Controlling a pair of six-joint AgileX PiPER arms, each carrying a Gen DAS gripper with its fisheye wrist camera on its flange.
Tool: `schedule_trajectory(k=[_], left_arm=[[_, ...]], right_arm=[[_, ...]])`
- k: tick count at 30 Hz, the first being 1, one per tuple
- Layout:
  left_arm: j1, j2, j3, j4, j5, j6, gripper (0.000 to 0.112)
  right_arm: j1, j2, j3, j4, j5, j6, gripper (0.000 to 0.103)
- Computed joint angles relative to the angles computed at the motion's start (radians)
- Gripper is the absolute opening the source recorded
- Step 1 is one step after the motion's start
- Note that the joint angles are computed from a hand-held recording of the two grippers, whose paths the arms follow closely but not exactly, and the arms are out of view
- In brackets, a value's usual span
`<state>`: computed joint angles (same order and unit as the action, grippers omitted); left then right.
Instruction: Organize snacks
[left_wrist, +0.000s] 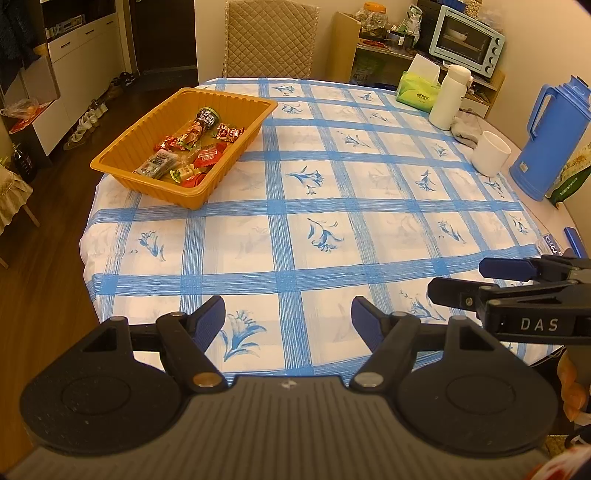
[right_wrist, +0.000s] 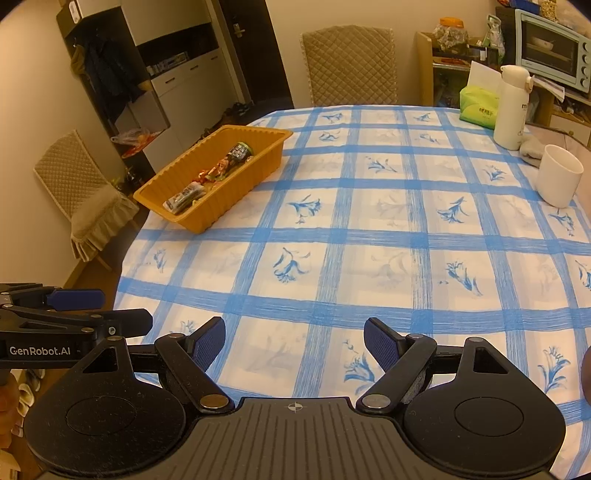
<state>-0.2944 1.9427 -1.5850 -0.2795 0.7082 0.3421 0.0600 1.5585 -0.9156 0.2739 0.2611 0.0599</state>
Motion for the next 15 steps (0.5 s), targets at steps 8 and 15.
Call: schedule_trajectory(k=[8,15], left_arm=[[-0.001,0.003,-0.006,0.0,0.002,-0.001,0.074],[-0.001,0.01,-0.023,0.002,0.014,-0.006,0.074]], right_arm=[[-0.004,0.002,-0.004,0.003,0.001,-0.002,0.082],[-0.003,0.003,-0.005,0.005,0.002,-0.005,0.082]])
